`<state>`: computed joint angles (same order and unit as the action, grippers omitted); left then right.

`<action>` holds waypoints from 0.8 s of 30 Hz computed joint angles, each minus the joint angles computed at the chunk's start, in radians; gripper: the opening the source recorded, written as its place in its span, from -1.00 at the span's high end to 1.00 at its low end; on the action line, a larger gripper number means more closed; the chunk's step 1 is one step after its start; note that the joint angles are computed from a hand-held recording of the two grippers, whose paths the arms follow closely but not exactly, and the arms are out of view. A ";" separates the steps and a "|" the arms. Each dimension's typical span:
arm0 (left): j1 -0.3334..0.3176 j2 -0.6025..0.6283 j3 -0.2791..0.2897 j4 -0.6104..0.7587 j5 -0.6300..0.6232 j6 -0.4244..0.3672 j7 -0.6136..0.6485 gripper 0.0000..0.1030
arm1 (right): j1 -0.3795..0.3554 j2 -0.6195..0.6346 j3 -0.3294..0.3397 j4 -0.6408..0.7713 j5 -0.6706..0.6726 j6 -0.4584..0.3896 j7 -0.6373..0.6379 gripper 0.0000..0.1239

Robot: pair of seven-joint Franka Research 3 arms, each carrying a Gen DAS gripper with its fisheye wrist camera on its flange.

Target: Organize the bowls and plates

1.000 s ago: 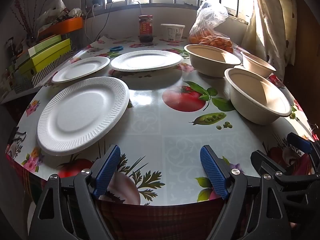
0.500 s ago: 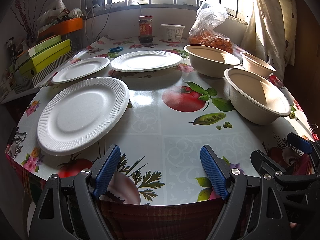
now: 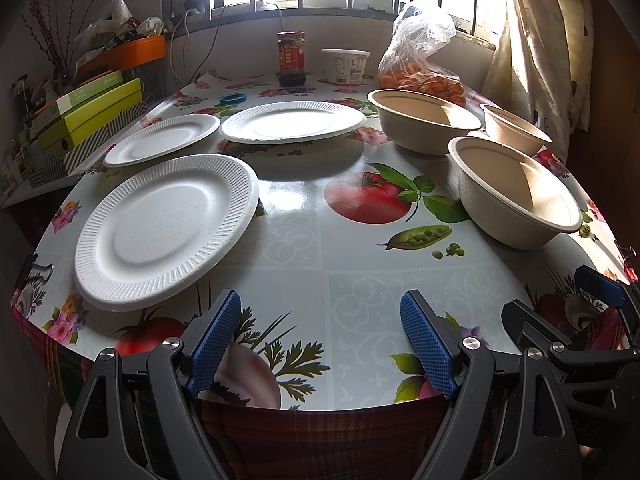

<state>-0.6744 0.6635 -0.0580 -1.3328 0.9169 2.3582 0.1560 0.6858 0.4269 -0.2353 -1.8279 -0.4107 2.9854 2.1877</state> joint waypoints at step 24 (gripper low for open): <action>0.000 -0.075 0.002 -0.083 0.040 0.047 -0.049 -0.60 | 0.080 -0.048 -0.092 -0.047 -0.132 0.053 0.125 -0.66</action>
